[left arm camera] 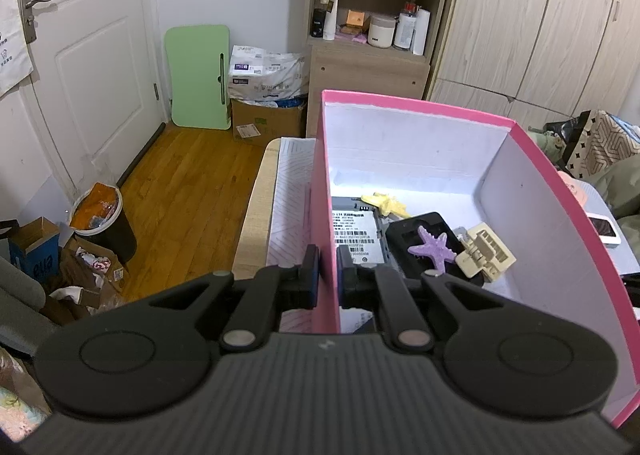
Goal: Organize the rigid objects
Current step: 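Grasp the silver keys on the sheet with the right tool, then carry the silver keys into the pink box and open the right tool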
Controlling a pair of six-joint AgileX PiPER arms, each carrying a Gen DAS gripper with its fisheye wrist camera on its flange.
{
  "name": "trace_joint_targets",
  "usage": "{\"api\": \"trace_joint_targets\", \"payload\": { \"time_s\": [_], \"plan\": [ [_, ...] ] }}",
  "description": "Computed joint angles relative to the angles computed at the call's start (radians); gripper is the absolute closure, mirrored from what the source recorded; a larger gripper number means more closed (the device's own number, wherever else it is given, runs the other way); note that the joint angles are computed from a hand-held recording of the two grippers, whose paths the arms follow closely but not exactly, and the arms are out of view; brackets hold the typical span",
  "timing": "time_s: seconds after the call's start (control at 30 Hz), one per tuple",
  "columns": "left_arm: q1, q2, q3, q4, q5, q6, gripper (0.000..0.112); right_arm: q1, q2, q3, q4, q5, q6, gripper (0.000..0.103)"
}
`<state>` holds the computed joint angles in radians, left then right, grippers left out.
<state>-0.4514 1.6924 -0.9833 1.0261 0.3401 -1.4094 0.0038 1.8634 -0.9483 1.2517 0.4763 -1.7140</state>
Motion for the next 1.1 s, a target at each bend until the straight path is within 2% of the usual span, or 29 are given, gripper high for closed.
{"api": "trace_joint_targets", "payload": {
  "time_s": [0.07,0.13,0.23,0.3,0.43,0.6,0.77,0.93,1.03,1.1],
  "plan": [
    [-0.001,0.005,-0.012,-0.038,0.010,0.046,0.105,0.012,-0.016,0.012,-0.008,-0.026,0.010,0.073],
    [-0.010,0.007,-0.015,-0.028,0.026,0.037,0.105,-0.006,-0.032,0.010,-0.021,0.018,0.076,0.073],
    [-0.053,0.012,-0.015,0.082,0.086,-0.048,0.105,-0.034,-0.060,0.040,0.036,0.069,0.075,0.073],
    [-0.088,0.024,-0.030,0.127,0.157,-0.081,0.104,-0.051,-0.073,0.064,0.073,0.097,0.070,0.073],
    [-0.126,0.039,-0.045,0.168,0.229,-0.080,0.104,-0.078,-0.114,0.130,0.178,0.129,0.003,0.073],
    [-0.090,0.024,-0.043,0.104,0.176,-0.037,0.105,-0.100,-0.229,0.178,0.212,0.148,-0.012,0.073],
    [-0.048,0.014,-0.051,-0.053,0.119,0.112,0.107,-0.102,-0.342,0.141,0.154,0.186,0.090,0.073],
    [-0.033,-0.012,-0.142,-0.319,0.187,0.450,0.107,-0.034,-0.340,-0.009,0.008,0.280,0.308,0.073],
    [-0.003,-0.033,-0.201,-0.539,0.258,0.705,0.106,0.040,-0.278,-0.128,-0.078,0.319,0.449,0.073],
    [0.003,-0.038,-0.211,-0.620,0.298,0.789,0.105,0.097,-0.220,-0.206,-0.137,0.330,0.538,0.073]
  ]
}}
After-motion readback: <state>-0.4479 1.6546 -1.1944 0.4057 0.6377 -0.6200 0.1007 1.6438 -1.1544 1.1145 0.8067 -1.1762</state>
